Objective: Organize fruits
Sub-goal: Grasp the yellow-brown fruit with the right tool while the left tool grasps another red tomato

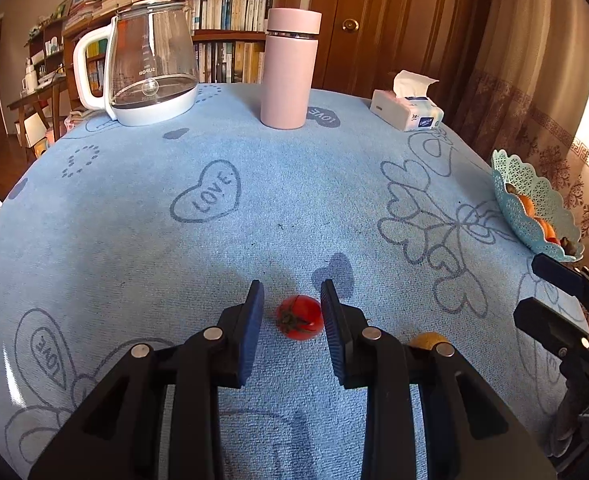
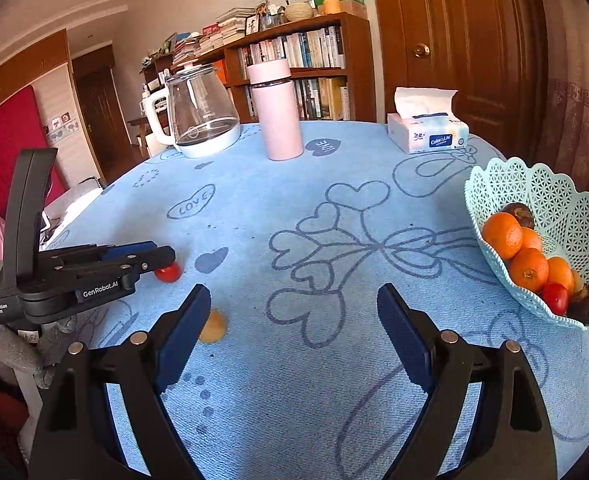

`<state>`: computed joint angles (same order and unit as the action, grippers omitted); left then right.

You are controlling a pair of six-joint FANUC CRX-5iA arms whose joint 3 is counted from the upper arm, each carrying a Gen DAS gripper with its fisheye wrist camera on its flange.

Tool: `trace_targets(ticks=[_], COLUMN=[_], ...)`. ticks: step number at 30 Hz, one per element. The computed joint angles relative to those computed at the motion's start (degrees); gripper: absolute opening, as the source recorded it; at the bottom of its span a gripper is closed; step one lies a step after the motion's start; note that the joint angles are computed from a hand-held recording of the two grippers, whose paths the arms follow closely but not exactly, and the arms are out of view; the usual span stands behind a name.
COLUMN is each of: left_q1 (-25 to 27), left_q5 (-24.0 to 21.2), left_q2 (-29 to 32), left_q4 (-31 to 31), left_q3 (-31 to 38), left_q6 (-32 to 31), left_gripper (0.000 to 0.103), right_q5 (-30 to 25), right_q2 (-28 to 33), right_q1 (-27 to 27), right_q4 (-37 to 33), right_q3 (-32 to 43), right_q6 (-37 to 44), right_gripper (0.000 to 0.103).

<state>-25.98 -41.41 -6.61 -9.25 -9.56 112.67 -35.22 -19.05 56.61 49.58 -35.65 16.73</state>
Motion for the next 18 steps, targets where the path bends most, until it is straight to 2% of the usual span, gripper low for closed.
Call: trace_targets(ticks=[4,6,11,18], left_q1=[0.2,0.3,0.6,1.4], left_q5=[0.0,0.1,0.5,1.0], left_q2=[-0.3,-0.5,-1.0,-1.5], left_q4=[-0.2,0.0,0.6,1.7], left_q3=[-0.1,-0.4,-1.0,-1.7], left_q6=[0.5,0.5,0.2,-0.4], left_gripper=[0.030,0.030,0.030,0.030], right_q5=[-1.0,-1.8,-3.9,-7.4], right_q2=[3.1,4.8,8.4,12.0], right_q1=[2.2,2.8,3.3,3.2], right_q4=[-6.4,-10.3,-16.2,-20.8], right_q3=[3.5,5.7,9.9,14.0], right_q6=[8.3,12.6,19.0,24.2], right_gripper=[0.070,0.060,0.048,0.033])
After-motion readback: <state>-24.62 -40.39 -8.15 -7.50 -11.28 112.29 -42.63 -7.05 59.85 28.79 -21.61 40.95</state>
